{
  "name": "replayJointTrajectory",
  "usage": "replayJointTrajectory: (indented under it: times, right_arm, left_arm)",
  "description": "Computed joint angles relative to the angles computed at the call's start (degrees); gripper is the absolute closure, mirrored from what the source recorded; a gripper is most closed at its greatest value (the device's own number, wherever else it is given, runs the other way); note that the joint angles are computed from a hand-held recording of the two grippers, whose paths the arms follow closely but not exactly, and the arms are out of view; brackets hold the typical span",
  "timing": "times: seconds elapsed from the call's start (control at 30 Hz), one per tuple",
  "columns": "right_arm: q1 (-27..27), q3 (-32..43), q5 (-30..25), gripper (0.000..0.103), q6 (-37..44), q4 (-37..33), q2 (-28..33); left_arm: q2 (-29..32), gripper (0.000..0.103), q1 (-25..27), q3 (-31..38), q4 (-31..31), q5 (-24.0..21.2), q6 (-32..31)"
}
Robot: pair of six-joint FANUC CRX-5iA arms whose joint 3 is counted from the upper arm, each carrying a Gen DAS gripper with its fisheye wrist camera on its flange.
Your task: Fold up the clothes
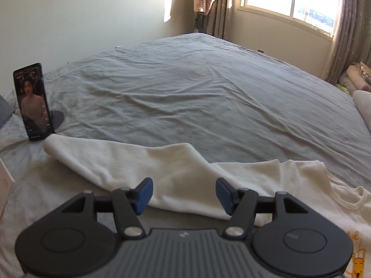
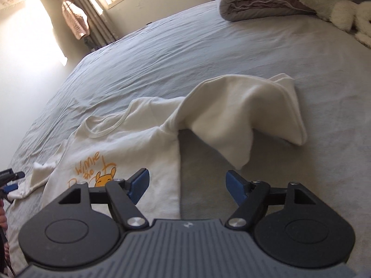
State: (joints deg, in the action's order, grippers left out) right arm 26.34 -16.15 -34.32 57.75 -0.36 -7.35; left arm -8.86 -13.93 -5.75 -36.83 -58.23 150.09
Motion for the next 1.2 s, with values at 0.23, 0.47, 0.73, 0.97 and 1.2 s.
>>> replayJointTrajectory:
  times: [0.23, 0.47, 0.73, 0.97, 1.2]
  right_arm:
    - [-2.5, -4.1, 3.5, 0.027, -16.4, 8.3, -2.0]
    - [-6.7, -3.9, 5.6, 0.027, -25.4, 16.0, -1.0]
    - [-12.5, 8.3, 2.4, 0.029, -8.4, 9.1, 12.8]
    - [-13.1, 12.2, 1.5, 0.099, 0.8, 11.2, 18.1]
    - [-16.2, -0.1, 10.1, 0.099, -18.8, 33.8, 9.0]
  left_arm:
    - [-1.8, 0.038, 0.7, -6.4, 13.1, 16.8, -8.4]
    - [1.7, 0.034, -2.2, -8.2, 19.6, 25.0, -15.2]
    - [5.4, 0.032, -6.6, -7.1, 17.4, 26.7, -17.4]
    - [8.5, 0.032, -8.0, -4.1, 19.1, 28.6, -24.4]
    - [14.1, 0.032, -7.3, -1.5, 33.5, 36.1, -38.9]
